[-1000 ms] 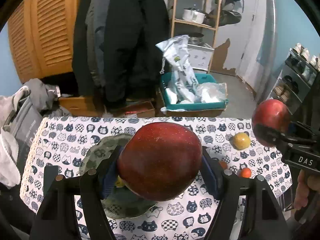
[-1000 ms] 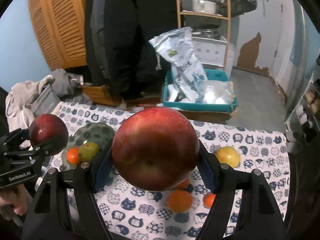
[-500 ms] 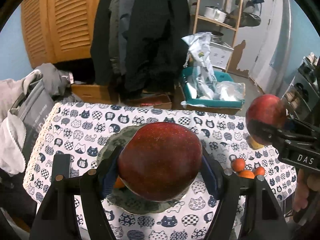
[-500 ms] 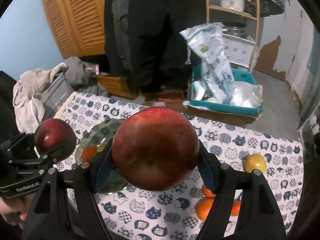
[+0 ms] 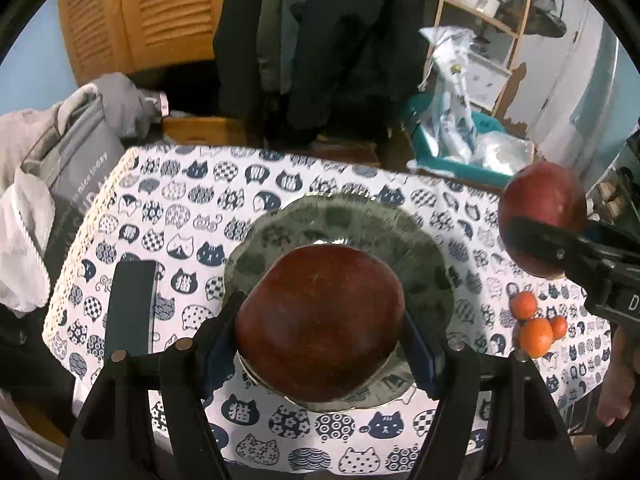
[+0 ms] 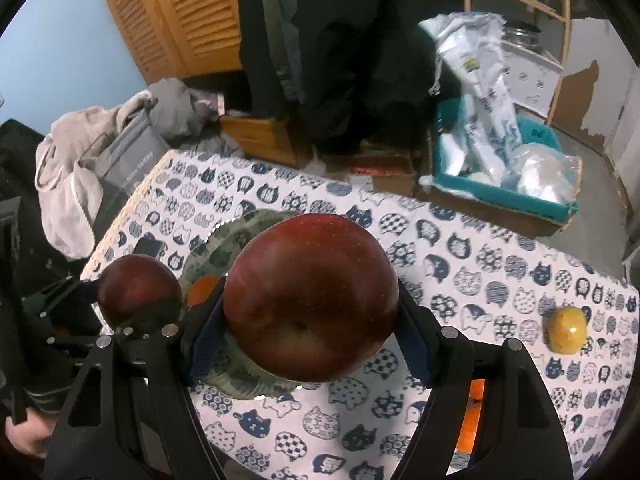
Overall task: Organize fruits
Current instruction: 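Carry both red apples in both tools over the green glass bowl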
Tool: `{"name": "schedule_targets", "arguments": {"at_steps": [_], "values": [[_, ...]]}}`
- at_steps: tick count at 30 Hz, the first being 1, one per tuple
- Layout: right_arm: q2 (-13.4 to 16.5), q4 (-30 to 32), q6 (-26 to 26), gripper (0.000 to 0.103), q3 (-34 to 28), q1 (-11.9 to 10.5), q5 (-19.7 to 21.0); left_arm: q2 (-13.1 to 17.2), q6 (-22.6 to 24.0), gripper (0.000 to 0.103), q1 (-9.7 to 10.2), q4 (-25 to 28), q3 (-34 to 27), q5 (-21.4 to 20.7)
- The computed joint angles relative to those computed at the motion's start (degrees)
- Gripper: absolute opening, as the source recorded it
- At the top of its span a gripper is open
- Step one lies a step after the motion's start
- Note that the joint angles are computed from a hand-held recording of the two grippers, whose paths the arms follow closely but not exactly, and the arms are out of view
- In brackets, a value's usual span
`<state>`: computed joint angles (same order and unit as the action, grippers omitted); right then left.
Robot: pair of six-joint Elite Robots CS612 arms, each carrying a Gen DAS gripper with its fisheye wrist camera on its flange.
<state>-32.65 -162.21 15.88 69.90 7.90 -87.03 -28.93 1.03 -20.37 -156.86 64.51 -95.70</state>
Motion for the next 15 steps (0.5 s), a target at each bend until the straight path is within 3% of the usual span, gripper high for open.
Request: {"name": "schedule_targets", "arguments": {"at_steps": [15], "values": [[4.53, 8.26, 0.45, 0.076, -5.77, 0.34, 3.66, 3.95, -1.02, 0.074, 0.48, 11.30, -4.90, 0.24]]}}
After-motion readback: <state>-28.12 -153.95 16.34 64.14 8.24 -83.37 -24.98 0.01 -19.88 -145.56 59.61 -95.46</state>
